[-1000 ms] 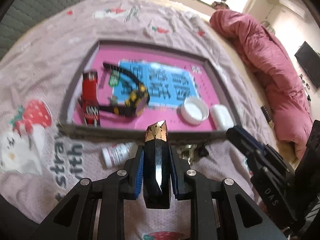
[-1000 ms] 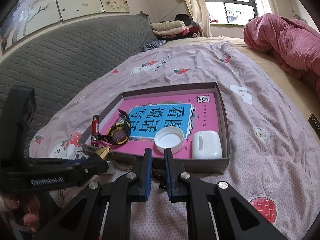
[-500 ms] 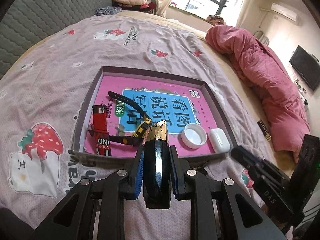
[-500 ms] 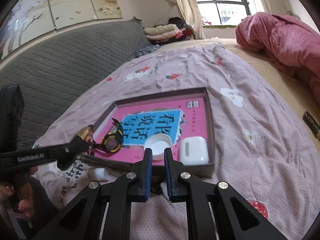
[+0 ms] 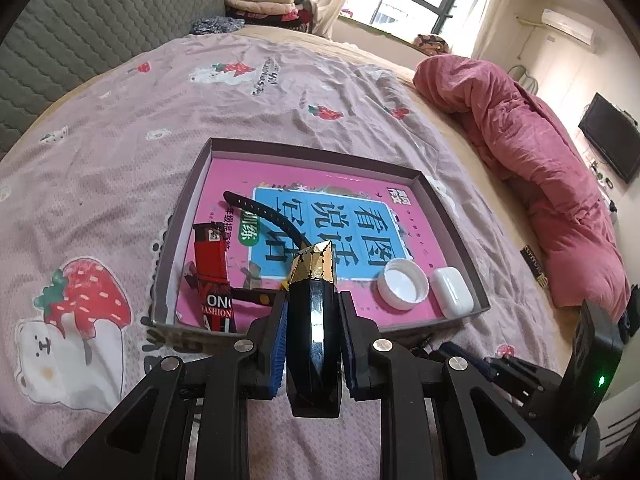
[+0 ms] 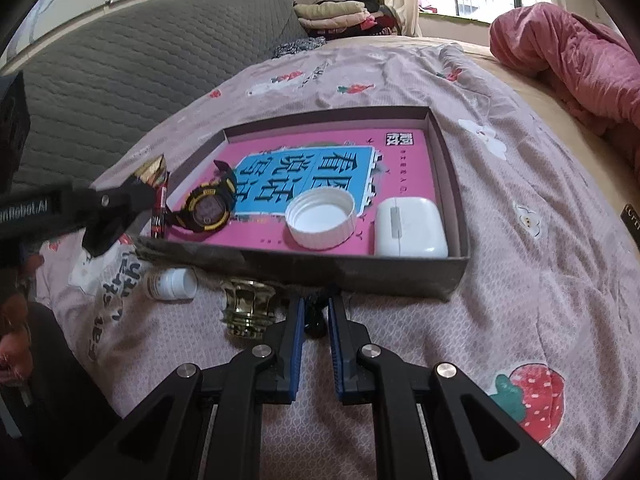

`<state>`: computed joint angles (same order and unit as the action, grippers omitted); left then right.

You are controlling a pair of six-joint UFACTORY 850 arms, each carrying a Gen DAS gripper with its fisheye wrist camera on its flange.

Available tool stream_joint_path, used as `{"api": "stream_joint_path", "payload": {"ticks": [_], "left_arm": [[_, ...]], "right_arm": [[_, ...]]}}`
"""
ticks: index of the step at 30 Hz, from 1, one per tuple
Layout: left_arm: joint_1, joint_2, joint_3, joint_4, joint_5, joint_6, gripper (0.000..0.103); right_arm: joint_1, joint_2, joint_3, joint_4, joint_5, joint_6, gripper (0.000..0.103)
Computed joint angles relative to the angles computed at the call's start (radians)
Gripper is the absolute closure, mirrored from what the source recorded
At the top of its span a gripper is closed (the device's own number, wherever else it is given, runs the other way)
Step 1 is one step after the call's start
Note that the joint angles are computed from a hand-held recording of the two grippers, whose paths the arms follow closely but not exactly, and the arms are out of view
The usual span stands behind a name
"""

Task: Organize rigid objects
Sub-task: 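Lift the black case with left gripper while right gripper carries the hair clip over the tray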

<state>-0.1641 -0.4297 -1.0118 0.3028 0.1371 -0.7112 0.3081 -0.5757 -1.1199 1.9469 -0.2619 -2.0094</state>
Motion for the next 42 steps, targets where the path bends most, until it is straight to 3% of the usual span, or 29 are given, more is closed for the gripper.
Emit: {"api": "stream_joint_path", "payload": {"ticks": [7,18,32,42], "left_arm": [[0.008,-0.015,-0.010,0.052,0.009,-0.046,0.080],[0.023,-0.035,-0.022,0.128,0.025,-0.131,0.080],[0.033,-0.018,-0.011,0.140,0.048,-0.141,0.080],[0.029,0.002,0.003,-0.060,0.056,0.078,0.080]], "right_arm": [[0.042,-0.013,-0.007,0.106,0.074,-0.167,0.084],[0.063,-0.021,-0.006,0.361,0.101,-0.462,0.086],[0.043,0.059,0.056,0.465,-0.013,-0.545,0.087],[0.030,0.077,0.061,0.590,-0.060,-0.626,0.087]]}}
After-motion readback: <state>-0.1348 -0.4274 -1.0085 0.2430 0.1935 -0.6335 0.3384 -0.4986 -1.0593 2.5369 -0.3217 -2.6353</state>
